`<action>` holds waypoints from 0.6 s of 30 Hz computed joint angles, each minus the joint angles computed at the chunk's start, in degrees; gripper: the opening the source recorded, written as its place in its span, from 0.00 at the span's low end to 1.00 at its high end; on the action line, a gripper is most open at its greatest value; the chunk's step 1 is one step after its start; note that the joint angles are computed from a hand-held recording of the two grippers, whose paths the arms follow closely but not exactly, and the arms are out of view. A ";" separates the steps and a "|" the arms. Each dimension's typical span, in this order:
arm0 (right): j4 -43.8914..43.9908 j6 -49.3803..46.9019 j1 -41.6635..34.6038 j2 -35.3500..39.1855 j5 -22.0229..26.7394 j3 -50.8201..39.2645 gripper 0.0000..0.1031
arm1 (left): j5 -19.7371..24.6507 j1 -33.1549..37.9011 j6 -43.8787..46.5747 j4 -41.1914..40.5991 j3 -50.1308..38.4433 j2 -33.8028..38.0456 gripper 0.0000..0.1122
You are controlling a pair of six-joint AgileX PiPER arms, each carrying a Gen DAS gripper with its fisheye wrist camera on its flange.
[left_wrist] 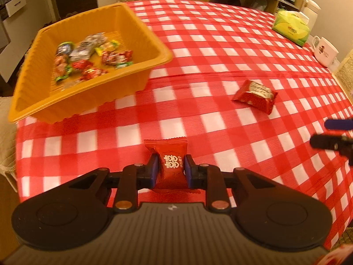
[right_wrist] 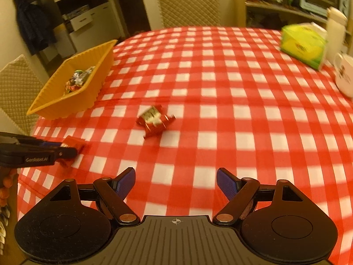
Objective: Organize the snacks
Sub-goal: 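Grasp a red printed packet with the left gripper while the right grasps the red-and-gold packet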
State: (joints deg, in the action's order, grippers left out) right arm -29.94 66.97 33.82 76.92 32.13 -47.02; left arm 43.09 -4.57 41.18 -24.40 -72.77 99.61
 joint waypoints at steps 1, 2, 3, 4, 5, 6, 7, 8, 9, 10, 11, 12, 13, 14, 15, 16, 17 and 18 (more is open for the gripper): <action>-0.25 -1.40 -0.59 0.58 -0.98 -0.38 0.78 | 0.08 0.65 -0.14 0.10 0.10 -0.19 0.20; -0.26 -3.14 -1.26 1.22 -1.98 -0.84 0.78 | 0.21 1.35 -0.24 0.15 0.17 -0.36 0.20; 0.31 -5.55 -2.14 1.89 -3.23 -1.33 0.78 | 0.38 2.12 -0.26 0.14 0.24 -0.56 0.20; 1.43 -8.52 -3.16 2.57 -4.75 -1.81 0.78 | 0.48 2.88 -0.28 0.11 0.36 -0.80 0.20; 2.92 -11.89 -4.20 3.31 -6.30 -2.35 0.78 | 0.52 3.64 -0.25 0.07 0.55 -1.11 0.20; 4.26 -15.00 -5.03 4.24 -7.52 -3.04 0.78 | 0.53 4.31 -0.34 0.11 0.64 -1.36 0.20; 5.24 -17.85 -5.75 5.28 -8.54 -3.87 0.78 | 0.53 5.08 -0.29 0.07 0.78 -1.61 0.20; 6.42 -21.03 -6.49 6.41 -9.56 -4.76 0.78 | 0.52 5.77 -0.35 0.07 0.85 -1.82 0.20; 7.70 -24.24 -7.08 7.62 -10.20 -5.83 0.78 | 0.57 6.45 -0.44 0.10 0.86 -1.99 0.20; 9.08 -27.55 -7.78 8.95 -10.72 -7.01 0.77 | 0.61 7.26 -0.34 0.06 0.98 -2.23 0.20; 10.29 -30.29 -8.28 10.31 -10.93 -8.25 0.77 | 0.61 7.93 -0.38 0.10 1.00 -2.41 0.20; 11.86 -33.24 -8.87 11.66 -11.18 -9.40 0.76 | 0.70 8.67 -0.32 0.08 1.00 -2.56 0.20; 13.73 -36.55 -9.61 13.17 -11.54 -10.63 0.71 | 0.76 9.41 -0.25 0.03 1.00 -2.71 0.20; 15.43 -39.38 -9.99 14.49 -11.54 -11.74 0.65 | 0.71 9.99 -0.34 0.05 1.02 -2.85 0.20; 17.81 -42.79 -10.44 15.93 -11.00 -13.13 0.62 | 0.68 10.57 -0.43 0.08 1.03 -2.98 0.20; 19.62 -45.46 -10.80 17.35 -10.64 -14.35 0.60 | 0.87 11.47 -0.04 -0.16 0.83 -2.91 0.20; 20.98 -47.68 -11.11 18.53 -10.28 -15.38 0.59 | 1.02 12.30 0.29 -0.33 0.73 -2.97 0.20; 21.37 -48.83 -11.11 19.48 -9.99 -16.17 0.58 | 1.02 12.83 0.27 -0.32 0.69 -3.05 0.20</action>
